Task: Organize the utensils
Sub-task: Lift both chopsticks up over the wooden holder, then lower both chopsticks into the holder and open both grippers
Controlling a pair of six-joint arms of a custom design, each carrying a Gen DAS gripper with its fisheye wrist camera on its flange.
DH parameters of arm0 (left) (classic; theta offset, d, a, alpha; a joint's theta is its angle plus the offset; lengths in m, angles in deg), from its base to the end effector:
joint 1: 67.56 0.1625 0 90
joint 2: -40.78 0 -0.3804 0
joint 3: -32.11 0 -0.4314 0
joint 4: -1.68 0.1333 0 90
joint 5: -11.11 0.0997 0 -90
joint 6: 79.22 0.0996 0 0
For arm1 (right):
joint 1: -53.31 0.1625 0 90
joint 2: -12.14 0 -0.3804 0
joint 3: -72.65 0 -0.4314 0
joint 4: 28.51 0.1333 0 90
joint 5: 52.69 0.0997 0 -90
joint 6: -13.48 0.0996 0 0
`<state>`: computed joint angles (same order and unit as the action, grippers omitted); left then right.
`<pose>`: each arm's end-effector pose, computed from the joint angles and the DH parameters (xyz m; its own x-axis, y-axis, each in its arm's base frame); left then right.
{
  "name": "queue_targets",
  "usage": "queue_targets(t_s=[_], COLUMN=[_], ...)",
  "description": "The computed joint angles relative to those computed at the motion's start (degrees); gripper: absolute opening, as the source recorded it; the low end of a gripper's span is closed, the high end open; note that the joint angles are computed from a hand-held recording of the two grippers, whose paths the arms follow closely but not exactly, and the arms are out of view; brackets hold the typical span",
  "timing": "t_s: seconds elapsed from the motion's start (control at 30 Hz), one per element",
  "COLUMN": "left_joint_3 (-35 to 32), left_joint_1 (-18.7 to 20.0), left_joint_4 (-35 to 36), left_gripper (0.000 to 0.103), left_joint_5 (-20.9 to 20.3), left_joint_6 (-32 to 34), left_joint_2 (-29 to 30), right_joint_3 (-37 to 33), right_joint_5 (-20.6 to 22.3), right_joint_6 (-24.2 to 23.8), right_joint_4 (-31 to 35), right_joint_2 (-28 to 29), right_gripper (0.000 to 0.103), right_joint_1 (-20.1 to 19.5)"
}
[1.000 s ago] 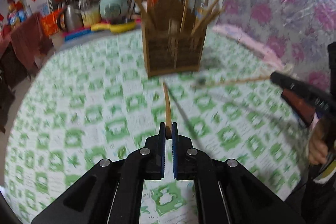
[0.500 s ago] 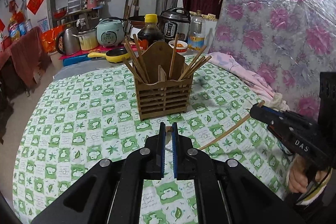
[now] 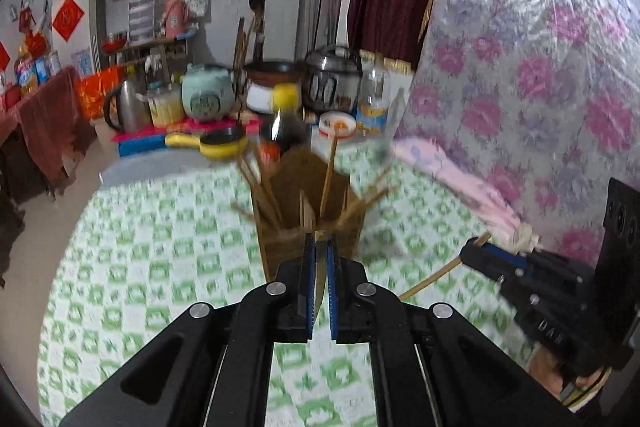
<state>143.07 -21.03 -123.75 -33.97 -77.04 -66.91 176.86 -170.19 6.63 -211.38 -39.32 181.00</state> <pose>-0.1529 -0.4573 0.4937 -0.7498 0.2376 -0.6176 0.6114 0.6058 -0.5092 0.4551 -0.4462 0.1133 -0.8218 -0.3768 0.4274 -0.5696 0.5642 -0.5977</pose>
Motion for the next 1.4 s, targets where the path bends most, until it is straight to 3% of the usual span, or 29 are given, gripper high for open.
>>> queue_targets(t_s=[0.2,0.33,0.5,0.7,0.9,0.93,0.97,1.0,1.07,1.27,1.4], left_joint_3=[-6.0,-8.8,-11.1,-11.6,-10.5,-10.3,-10.3,-10.2,-9.9,-9.8,-8.4], left_joint_1=[-2.2,-1.6,2.2,7.1,11.1,11.8,12.3,13.0,13.5,13.8,12.5], left_joint_4=[-9.7,-16.5,-19.3,-19.8,-20.0,-19.7,-19.4,-19.2,-20.0,-19.5,-21.9], left_gripper=[0.006,0.006,0.006,0.006,0.007,0.009,0.018,0.032,0.042,0.057,0.073], left_joint_5=[1.5,2.2,0.4,-3.2,-6.4,-6.6,-7.1,-7.8,-7.2,-7.7,-6.3], left_joint_6=[5.8,10.1,11.0,9.2,5.7,4.7,4.0,3.3,3.9,3.4,3.9], left_joint_2=[6.0,10.6,14.7,16.9,17.8,17.9,18.0,18.0,18.1,17.2,15.2], right_joint_3=[-7.9,-13.4,-18.5,-21.2,-23.9,-24.7,-25.3,-25.5,-25.2,-23.7,-22.4], right_joint_5=[-1.1,-2.4,-3.6,-3.6,-3.6,-3.5,-2.7,-2.4,-1.8,-2.3,-2.5], right_joint_6=[-3.9,-6.8,-8.2,-6.1,-2.9,-2.2,-1.7,-1.5,-1.5,-2.1,-1.6], right_joint_4=[-2.4,-4.8,-5.4,-4.1,2.6,5.2,8.4,9.2,8.6,5.4,3.0], right_joint_2=[3.5,6.9,11.0,14.2,17.8,18.3,18.6,18.7,18.6,17.6,16.4], right_gripper=[0.006,0.006,0.006,0.006,0.007,0.007,0.007,0.008,0.011,0.015,0.027], right_joint_1=[1.6,2.0,1.1,-1.3,-4.1,-4.5,-5.1,-5.4,-5.4,-4.7,-4.0])
